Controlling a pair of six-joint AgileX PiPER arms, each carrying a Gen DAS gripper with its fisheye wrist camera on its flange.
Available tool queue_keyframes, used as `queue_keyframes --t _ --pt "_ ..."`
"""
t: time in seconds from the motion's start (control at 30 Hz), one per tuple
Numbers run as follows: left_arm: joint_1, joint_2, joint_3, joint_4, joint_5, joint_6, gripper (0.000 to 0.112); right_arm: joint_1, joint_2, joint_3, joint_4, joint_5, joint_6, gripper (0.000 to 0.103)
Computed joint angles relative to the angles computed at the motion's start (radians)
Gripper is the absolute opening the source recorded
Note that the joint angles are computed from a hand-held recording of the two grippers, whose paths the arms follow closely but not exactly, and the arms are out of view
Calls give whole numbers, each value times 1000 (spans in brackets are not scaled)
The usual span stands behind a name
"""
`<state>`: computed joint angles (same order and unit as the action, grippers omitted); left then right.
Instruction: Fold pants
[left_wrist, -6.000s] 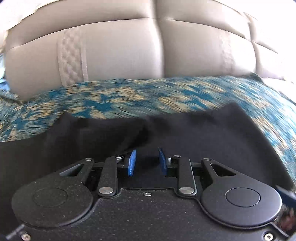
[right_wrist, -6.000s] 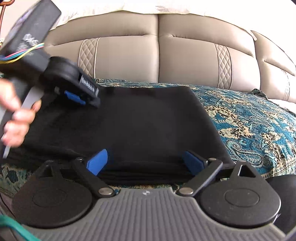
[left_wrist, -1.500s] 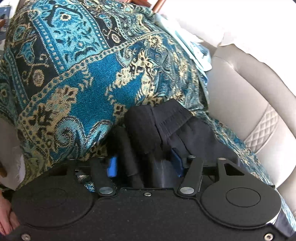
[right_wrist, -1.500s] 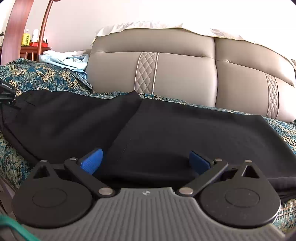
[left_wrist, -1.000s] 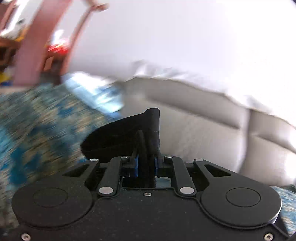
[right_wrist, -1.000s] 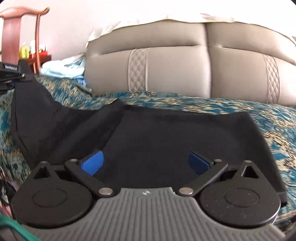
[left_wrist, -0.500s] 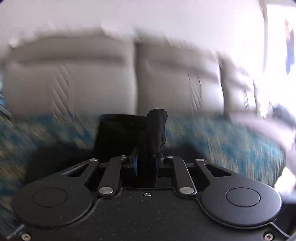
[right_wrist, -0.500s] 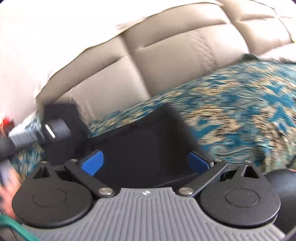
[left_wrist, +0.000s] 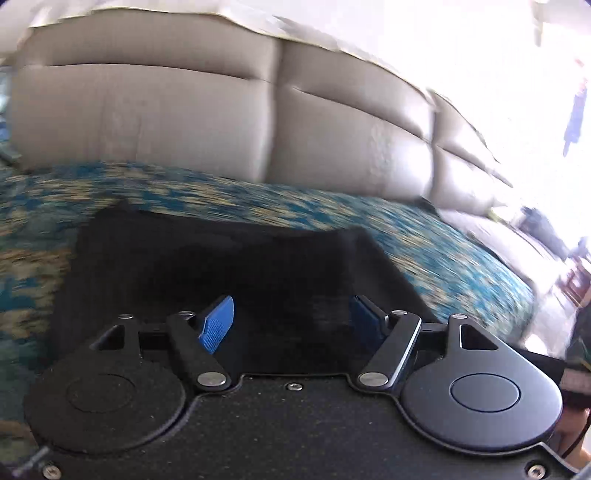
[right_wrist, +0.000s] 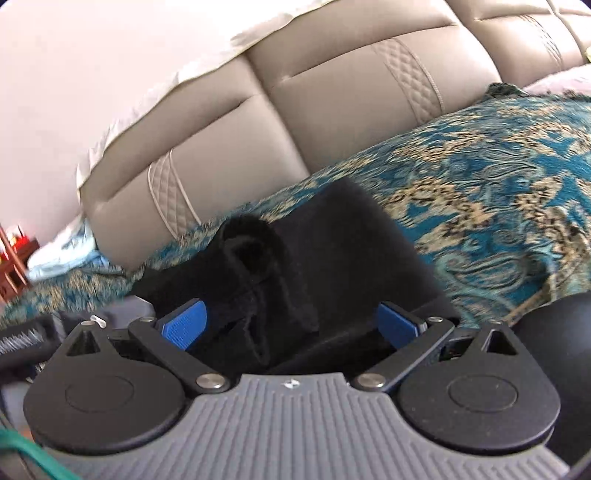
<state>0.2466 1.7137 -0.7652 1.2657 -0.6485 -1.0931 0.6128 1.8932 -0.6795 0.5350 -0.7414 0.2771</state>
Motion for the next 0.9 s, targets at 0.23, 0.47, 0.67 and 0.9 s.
queue_keyframes --t 0.23,0.47,0.67,0.9 --pt "41 56 -13 -285 193 285 25 145 80 -145 335 32 -358 90" --pt "44 128 6 -447 189 484 25 210 147 -249 547 1 -531 69" --pt "28 114 3 -382 169 431 25 174 123 -258 497 14 -504 23" --pt "-11 110 -75 -340 143 406 25 179 83 -210 622 -103 -660 23"
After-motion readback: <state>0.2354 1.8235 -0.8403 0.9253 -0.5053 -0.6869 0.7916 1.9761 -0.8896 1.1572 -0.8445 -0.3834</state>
